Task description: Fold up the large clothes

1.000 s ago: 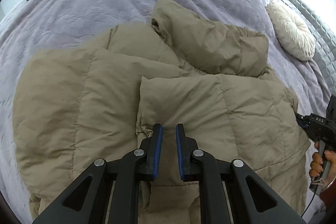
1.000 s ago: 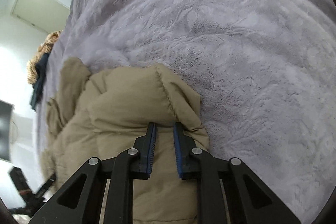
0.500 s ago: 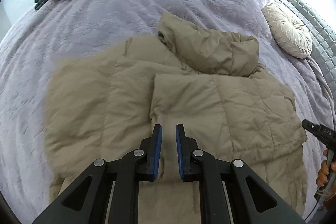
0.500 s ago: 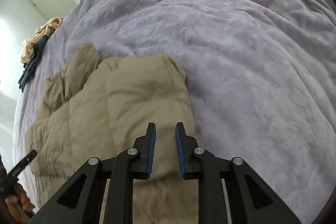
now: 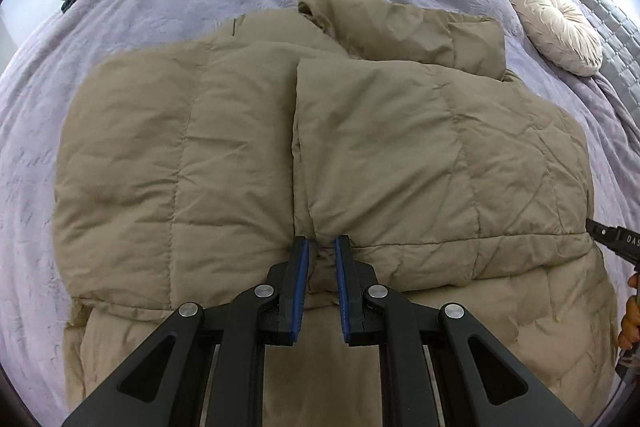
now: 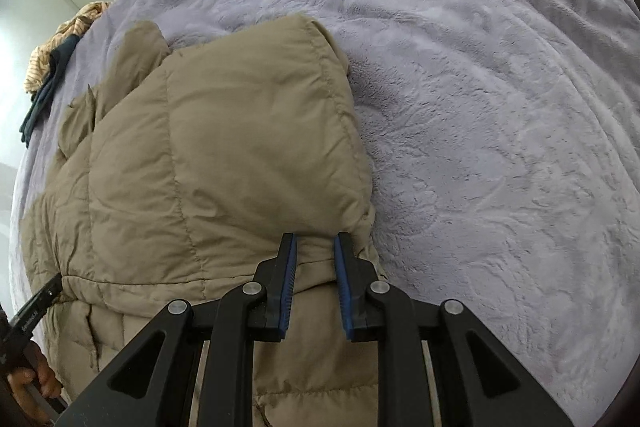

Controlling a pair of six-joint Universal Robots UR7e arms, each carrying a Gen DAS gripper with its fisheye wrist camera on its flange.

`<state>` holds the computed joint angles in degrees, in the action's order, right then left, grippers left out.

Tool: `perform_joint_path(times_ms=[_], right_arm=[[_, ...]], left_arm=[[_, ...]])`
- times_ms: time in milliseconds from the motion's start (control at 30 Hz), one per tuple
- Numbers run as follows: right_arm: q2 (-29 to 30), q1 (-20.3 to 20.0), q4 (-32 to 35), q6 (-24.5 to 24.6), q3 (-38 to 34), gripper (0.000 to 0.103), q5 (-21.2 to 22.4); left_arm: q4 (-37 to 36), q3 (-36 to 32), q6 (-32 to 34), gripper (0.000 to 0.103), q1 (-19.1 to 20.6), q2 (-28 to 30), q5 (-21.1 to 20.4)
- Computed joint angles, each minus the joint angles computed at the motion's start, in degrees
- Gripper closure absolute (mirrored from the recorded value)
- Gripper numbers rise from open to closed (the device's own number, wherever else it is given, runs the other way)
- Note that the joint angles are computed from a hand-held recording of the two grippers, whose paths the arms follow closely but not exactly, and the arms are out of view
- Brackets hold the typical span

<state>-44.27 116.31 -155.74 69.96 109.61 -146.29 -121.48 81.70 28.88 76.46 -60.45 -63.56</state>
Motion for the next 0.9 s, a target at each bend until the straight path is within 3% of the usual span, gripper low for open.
perform_joint_path(times_ms=[333,467,667,900], right_arm=[[-2.3,4.7,6.2,9.5,0.1,0.081,0.3],[-2.5,7.1,6.6,12.9,0.4,0.068,1.1],[-1.8,10.4,10.4,17.7,-1.0,0.065,3.4],[-0.5,13.9,13.7,21.7,-3.5,0.063,6.6]], left_arm=[[5.1,-0.3,-1.2,0.088,-1.0,-4.2,1.8],[7.5,-0.2,-1.5,0.088,-0.8,-6.4,2.5],[8.7,1.9,-0.9,0.088,-1.4,-10.2,4.4],[15.4,1.0,-3.0,0.088,-1.4,-13.7,3.3]])
